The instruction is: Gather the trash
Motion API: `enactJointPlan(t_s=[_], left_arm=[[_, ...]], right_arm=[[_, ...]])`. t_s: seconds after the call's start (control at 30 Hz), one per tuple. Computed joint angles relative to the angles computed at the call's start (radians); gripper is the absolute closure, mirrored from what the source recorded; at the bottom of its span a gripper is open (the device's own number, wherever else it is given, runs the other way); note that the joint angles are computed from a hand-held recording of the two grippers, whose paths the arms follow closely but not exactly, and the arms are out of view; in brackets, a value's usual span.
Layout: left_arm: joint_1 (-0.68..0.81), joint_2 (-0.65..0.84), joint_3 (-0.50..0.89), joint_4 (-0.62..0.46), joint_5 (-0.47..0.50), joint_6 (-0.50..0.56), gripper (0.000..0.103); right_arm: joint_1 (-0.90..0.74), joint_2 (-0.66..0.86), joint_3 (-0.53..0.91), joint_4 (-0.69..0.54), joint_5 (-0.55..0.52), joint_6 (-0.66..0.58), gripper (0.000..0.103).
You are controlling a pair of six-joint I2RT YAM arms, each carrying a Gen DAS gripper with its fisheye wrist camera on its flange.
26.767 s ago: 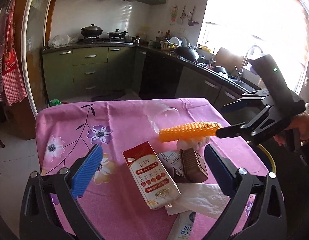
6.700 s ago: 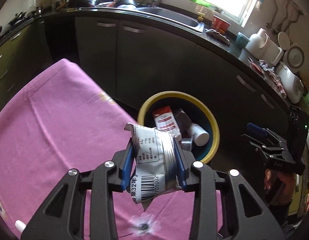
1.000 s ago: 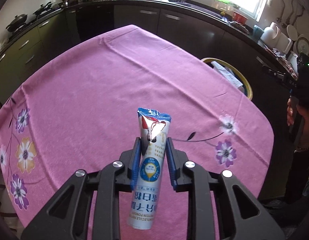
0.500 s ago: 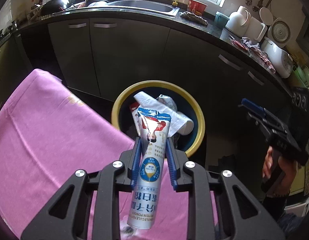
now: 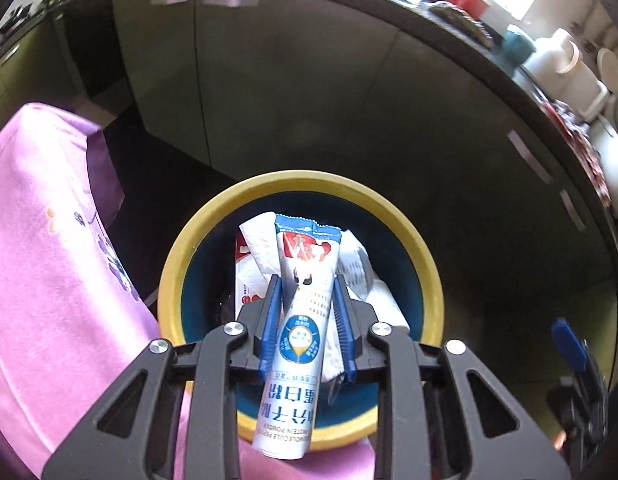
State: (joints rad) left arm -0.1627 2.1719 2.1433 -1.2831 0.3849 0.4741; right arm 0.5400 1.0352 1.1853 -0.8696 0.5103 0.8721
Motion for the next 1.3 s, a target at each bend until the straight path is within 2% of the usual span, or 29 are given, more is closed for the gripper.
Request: enactJointPlan(t_s=[0.03, 0.1, 0.13, 0.17, 0.27, 0.4, 0.47, 0.53, 0.63, 0.7, 0.83, 1.07, 1.1, 1.2, 1.3], left_arm=[[0.004, 0.020, 0.019, -0.010, 0.001, -0.012, 0.075], [0.006, 0.042, 0.027, -0.010, -0.011, -0.047, 0.060], [0.011, 0.047, 0.024, -0.005, -0.004, -0.064, 0.049], [0.019, 0.044, 0.017, 0.006, 0.004, -0.078, 0.045], [0.053, -0.022, -0.065, 0.068, 0.046, -0.098, 0.045], [0.139, -0.180, -0.205, 0.115, 0.156, -0.027, 0.041], [0.208, -0.273, -0.277, 0.147, 0.216, 0.022, 0.023], [0.313, -0.374, -0.345, 0.180, 0.294, 0.081, 0.013], [0.486, -0.457, -0.374, 0.193, 0.405, 0.163, 0.006], [0.612, -0.485, -0.368, 0.195, 0.460, 0.226, 0.006], [0.854, -0.486, -0.333, 0.182, 0.548, 0.299, 0.006], [1.136, -0.411, -0.272, 0.211, 0.559, 0.381, 0.006], [1.176, -0.396, -0.255, 0.193, 0.570, 0.407, 0.006], [1.265, -0.332, -0.168, 0.140, 0.595, 0.437, 0.006], [1.334, -0.279, -0.085, 0.031, 0.599, 0.512, 0.006]], right_arm=[[0.002, 0.004, 0.000, 0.002, 0.002, 0.003, 0.035], [0.009, 0.005, 0.003, -0.001, 0.006, 0.007, 0.032], [0.014, 0.005, 0.006, -0.004, 0.012, 0.008, 0.031], [0.019, 0.007, 0.012, -0.010, 0.019, 0.009, 0.031], [0.034, 0.011, 0.025, -0.016, 0.032, 0.011, 0.031], [0.054, 0.018, 0.043, -0.024, 0.044, 0.005, 0.031], [0.065, 0.027, 0.052, -0.026, 0.046, 0.000, 0.031], [0.081, 0.040, 0.061, -0.026, 0.043, -0.003, 0.031], [0.120, 0.072, 0.081, -0.021, 0.043, -0.010, 0.031], [0.148, 0.100, 0.104, -0.018, 0.045, -0.018, 0.030], [0.224, 0.165, 0.167, -0.006, 0.071, -0.046, 0.021], [0.405, 0.329, 0.361, -0.086, 0.207, -0.083, 0.008], [0.436, 0.352, 0.391, -0.106, 0.235, -0.084, 0.005], [0.499, 0.403, 0.469, -0.183, 0.299, -0.063, 0.005], [0.565, 0.435, 0.525, -0.261, 0.358, -0.014, 0.005]])
